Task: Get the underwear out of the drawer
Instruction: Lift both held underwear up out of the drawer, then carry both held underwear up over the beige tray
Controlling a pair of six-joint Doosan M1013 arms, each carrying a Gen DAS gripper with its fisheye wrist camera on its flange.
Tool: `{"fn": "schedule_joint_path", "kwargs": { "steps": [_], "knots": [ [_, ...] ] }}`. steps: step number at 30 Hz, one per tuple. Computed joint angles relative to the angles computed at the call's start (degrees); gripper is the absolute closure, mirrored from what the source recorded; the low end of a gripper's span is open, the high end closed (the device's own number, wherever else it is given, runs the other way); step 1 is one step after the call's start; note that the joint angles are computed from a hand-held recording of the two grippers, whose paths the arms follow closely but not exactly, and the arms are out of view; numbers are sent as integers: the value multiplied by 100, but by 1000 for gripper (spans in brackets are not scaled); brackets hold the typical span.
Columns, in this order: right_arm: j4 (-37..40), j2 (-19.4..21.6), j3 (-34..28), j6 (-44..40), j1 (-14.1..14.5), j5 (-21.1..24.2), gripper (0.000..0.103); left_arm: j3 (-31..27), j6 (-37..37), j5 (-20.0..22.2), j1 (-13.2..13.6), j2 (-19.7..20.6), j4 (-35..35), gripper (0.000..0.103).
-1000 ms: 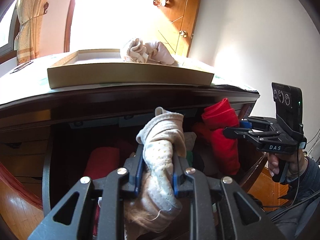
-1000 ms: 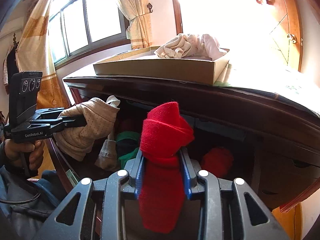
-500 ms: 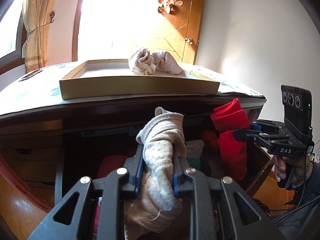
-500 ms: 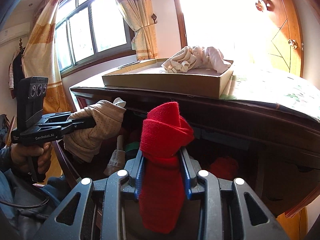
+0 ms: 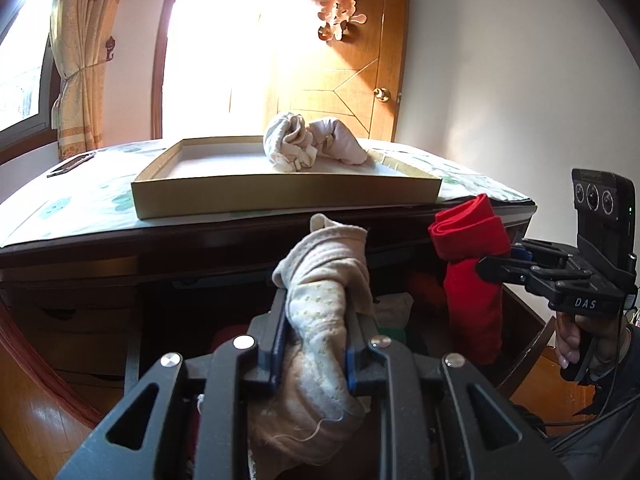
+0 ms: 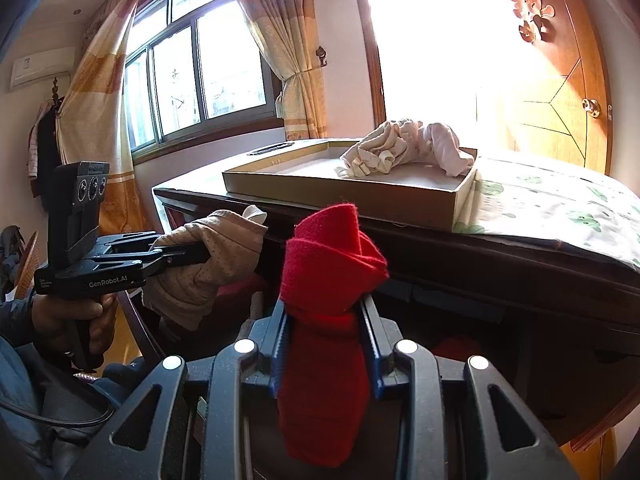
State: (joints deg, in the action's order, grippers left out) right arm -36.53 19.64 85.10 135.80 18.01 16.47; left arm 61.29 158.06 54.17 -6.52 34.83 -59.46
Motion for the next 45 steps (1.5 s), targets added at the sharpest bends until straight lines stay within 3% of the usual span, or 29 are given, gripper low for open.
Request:
{"fn": "schedule_joint_path", "kwargs": {
  "steps": [13, 32, 38, 45],
  "knots": [
    [-898, -47, 93, 840, 43, -271, 69, 152, 414, -139, 40, -76, -454, 83],
    [-1936, -86, 74, 1754, 86, -511, 69, 514, 1244, -701, 75, -306, -1317, 83],
    [-2628, -93, 76, 2401, 87, -591, 69, 586, 1506, -799, 98, -350, -1622, 83],
    [-2833, -94, 40, 2591, 78, -697, 69, 640, 1759, -911, 116, -394, -1920, 82]
  ]
}}
